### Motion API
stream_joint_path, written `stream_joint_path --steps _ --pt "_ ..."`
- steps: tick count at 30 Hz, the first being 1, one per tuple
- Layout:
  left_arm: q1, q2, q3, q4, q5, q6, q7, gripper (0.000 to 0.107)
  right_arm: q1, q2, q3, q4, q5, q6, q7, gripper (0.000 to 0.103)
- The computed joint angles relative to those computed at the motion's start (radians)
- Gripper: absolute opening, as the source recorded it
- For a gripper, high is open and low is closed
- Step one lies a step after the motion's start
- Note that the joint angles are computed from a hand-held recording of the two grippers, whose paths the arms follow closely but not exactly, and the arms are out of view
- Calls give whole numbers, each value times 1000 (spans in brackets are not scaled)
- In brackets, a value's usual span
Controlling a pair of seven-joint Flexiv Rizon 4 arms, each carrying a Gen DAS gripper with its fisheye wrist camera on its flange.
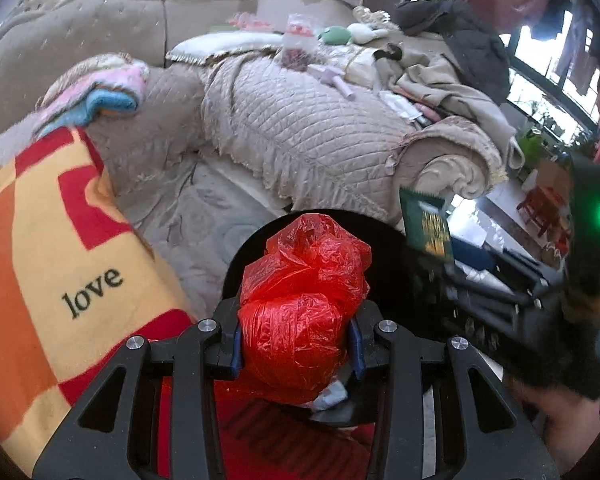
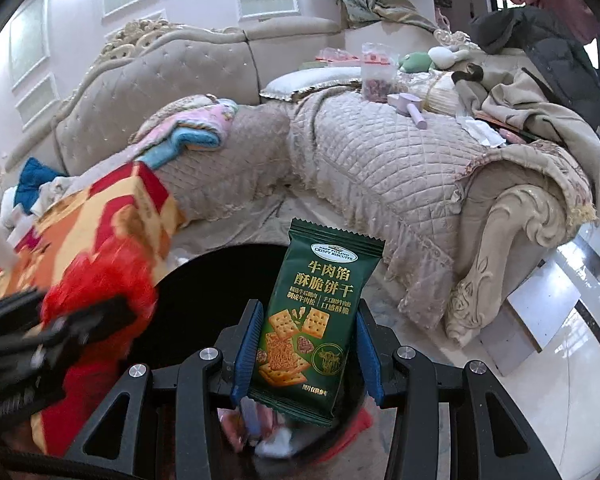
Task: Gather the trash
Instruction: 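Carry the red bag and green packet with both tools over the black bin, then open both tools over the black bin to drop the bag and packet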
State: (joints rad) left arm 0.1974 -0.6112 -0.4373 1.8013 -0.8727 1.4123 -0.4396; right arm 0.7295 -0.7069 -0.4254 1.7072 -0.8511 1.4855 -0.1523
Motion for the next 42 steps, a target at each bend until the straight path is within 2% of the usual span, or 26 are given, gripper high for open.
stream_joint_path --steps 3,5,7,14,20,24,30,33,37,42 --pt "-48 -30 90 -48 57 -54 -112 37 -82 -47 118 -83 67 -62 -79 43" --pt "-46 -37 97 -58 69 -78 -140 37 -145 -70 218 -125 120 -85 -169 43" --pt "-41 -37 82 -51 69 -49 -134 37 -156 -79 247 -141 147 -101 -224 43" --pt "-52 -42 87 -29 156 23 -184 37 -122 -76 221 -136 184 -107 -275 43" --pt "-27 -47 67 -21 224 28 -219 37 -135 -81 254 -150 223 -146 -312 43" --pt "-17 -47 60 -21 250 21 -244 37 -127 -81 249 -151 223 -156 -321 43" --pt "-31 -51 87 -32 290 14 -295 38 -129 -82 256 -156 231 -160 -328 43" --pt "-45 -51 111 -42 308 -5 -326 41 -130 -82 256 -156 234 -166 -329 43" --pt "-50 -51 120 -45 321 -17 -345 57 -126 -80 247 -153 235 -158 -317 48" --pt "-37 -47 108 -41 317 -29 -347 62 -115 -75 226 -142 224 -144 -297 48"
